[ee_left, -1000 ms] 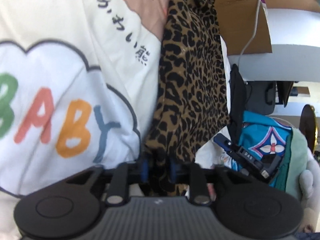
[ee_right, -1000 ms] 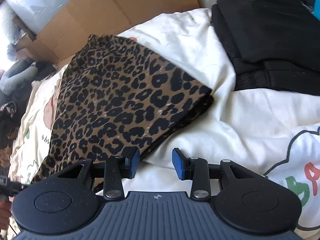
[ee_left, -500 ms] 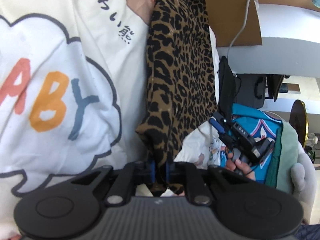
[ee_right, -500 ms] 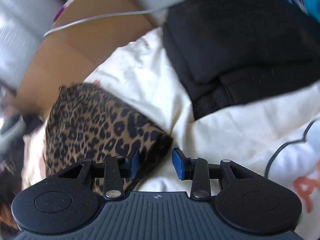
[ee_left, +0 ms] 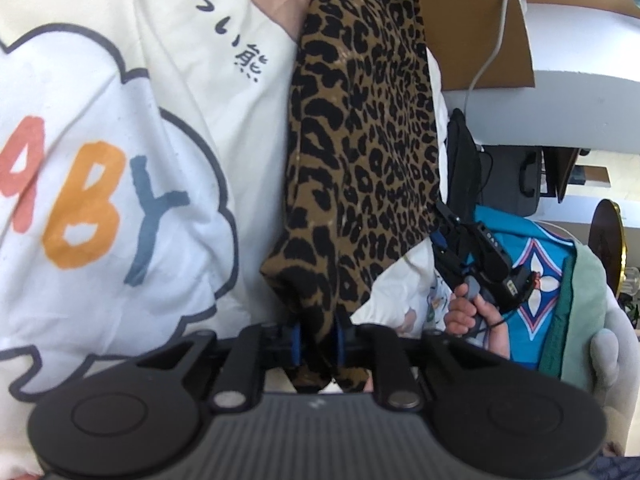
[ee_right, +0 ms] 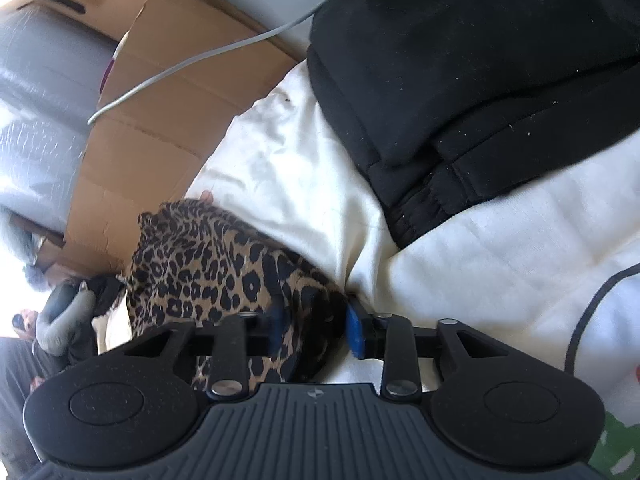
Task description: Fold clothes
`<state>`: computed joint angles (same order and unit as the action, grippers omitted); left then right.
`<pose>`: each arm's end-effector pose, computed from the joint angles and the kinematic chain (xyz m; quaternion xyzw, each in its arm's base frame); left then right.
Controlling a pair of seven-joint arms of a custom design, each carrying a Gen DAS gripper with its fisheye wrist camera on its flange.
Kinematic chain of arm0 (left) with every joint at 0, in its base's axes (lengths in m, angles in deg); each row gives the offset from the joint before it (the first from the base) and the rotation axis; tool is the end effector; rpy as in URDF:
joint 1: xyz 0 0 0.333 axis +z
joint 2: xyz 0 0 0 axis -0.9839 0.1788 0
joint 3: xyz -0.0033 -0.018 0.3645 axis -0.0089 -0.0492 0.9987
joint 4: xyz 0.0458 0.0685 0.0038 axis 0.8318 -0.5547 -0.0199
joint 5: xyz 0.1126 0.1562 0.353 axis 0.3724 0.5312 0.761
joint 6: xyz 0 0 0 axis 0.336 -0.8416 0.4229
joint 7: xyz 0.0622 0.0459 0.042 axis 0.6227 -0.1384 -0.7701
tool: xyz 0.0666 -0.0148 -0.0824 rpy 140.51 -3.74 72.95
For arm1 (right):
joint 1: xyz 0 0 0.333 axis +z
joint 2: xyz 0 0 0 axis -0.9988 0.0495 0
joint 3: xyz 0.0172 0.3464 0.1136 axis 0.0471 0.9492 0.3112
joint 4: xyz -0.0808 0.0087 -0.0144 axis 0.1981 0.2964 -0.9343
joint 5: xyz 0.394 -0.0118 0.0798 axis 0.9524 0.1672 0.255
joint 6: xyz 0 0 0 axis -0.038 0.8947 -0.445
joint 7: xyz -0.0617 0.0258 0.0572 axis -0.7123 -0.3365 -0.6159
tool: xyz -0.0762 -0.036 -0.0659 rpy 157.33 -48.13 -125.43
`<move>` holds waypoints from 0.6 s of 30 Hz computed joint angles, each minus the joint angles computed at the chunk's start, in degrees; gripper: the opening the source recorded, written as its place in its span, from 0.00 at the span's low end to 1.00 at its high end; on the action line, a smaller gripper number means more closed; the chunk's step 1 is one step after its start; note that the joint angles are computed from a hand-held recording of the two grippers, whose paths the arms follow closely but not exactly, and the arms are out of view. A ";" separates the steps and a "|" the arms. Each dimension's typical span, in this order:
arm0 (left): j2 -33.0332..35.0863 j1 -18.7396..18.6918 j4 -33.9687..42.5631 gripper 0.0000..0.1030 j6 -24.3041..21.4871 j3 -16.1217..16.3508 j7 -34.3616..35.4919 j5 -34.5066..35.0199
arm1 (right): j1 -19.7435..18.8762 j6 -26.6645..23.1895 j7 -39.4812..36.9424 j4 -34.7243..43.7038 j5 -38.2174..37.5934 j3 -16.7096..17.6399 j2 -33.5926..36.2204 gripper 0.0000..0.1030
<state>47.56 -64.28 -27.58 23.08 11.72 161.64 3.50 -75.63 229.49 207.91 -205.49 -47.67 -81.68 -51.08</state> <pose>0.7480 0.0235 0.3450 0.5390 -0.7112 0.2476 0.3773 0.5909 0.0982 0.3314 -0.2752 0.8640 -0.0652 0.4166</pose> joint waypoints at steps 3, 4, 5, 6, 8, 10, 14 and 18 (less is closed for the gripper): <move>-0.49 -0.05 -0.85 0.21 0.79 0.12 0.18 0.01 | 1.11 0.64 -1.10 -0.76 0.82 -0.88 -0.55 0.13; -0.80 -0.19 -1.41 0.23 1.41 0.21 0.14 0.01 | 1.99 1.00 -1.84 -1.02 1.80 -1.55 -0.75 0.13; -1.08 -0.32 -1.91 0.24 1.91 0.28 0.16 0.05 | 2.99 1.28 -2.71 -1.20 3.01 -2.25 -0.94 0.13; -1.18 -0.41 -2.14 0.25 2.13 0.31 0.17 0.13 | 3.93 1.56 -3.64 -1.37 4.28 -2.89 -1.13 0.13; -1.24 -0.49 -2.34 0.27 2.23 0.26 0.27 0.17 | 6.32 1.82 -6.55 -1.47 7.19 -4.53 -1.50 0.15; -1.22 -0.52 -2.38 0.27 2.09 0.20 0.31 0.14 | 9.10 1.84 -10.61 -1.31 10.55 -6.40 -1.80 0.16; -1.07 -0.47 -2.14 0.27 1.35 0.19 0.59 0.31 | 7.57 1.61 -12.86 -0.02 10.53 -4.76 -1.47 0.16; -1.05 -0.43 -2.05 0.27 1.16 0.28 0.59 0.32 | 7.33 -0.81 -14.07 1.13 10.84 -4.63 -1.09 0.29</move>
<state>46.51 -64.71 -29.62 24.24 12.00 162.23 3.81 -68.29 228.68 193.84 -204.36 -36.83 -86.31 -52.16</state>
